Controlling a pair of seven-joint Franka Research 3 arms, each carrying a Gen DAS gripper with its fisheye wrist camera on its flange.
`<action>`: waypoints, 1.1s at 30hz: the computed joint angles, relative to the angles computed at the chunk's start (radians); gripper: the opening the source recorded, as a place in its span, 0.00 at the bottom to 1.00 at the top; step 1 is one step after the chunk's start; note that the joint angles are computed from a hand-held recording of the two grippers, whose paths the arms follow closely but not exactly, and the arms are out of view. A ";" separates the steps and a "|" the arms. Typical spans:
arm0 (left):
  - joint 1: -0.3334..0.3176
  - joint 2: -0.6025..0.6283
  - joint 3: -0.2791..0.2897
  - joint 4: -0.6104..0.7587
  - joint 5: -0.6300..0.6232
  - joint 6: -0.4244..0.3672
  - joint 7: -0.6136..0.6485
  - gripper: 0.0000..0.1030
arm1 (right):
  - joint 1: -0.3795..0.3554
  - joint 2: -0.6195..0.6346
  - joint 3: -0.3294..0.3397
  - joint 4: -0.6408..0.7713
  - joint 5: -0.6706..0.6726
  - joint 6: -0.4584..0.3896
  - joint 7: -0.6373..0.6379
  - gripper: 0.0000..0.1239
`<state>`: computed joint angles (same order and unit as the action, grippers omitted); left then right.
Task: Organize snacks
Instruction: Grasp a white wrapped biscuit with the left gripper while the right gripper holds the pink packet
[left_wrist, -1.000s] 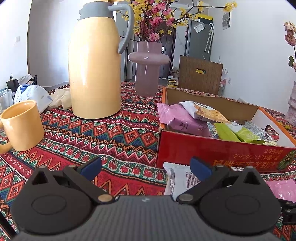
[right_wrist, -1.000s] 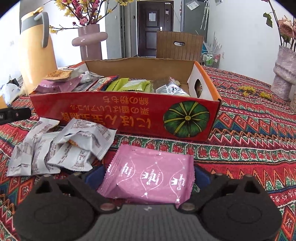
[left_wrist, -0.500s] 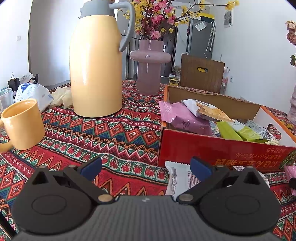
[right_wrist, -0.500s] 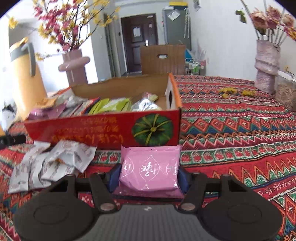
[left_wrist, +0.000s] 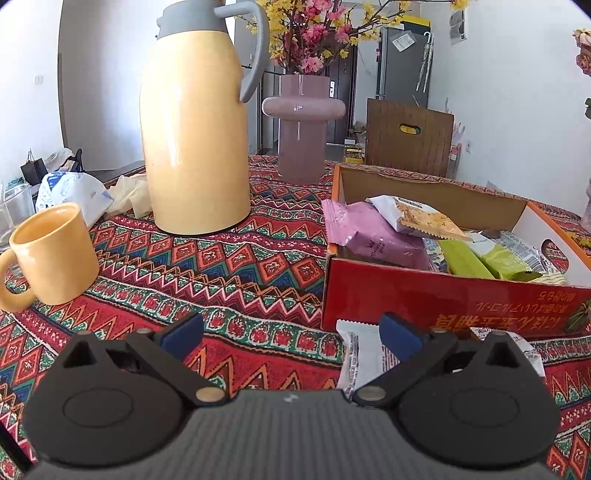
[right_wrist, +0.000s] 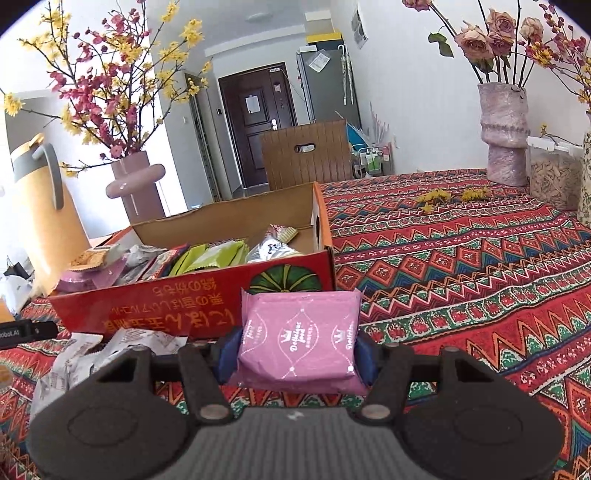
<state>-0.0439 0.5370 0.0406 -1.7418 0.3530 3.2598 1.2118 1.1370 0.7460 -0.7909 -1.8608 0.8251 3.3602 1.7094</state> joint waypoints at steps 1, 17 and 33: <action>0.032 -0.009 -0.038 -0.004 0.005 -0.016 0.013 1.00 | -0.006 -0.005 0.009 -0.002 -0.002 0.008 -0.001 0.49; 0.178 -0.083 -0.286 -0.069 -0.186 -0.292 0.236 1.00 | -0.151 -0.084 0.217 0.005 0.075 0.129 -0.179 0.49; 0.039 -0.121 -0.115 -0.175 -0.035 -0.140 0.094 0.68 | -0.242 -0.108 0.352 0.046 0.213 0.176 -0.378 0.49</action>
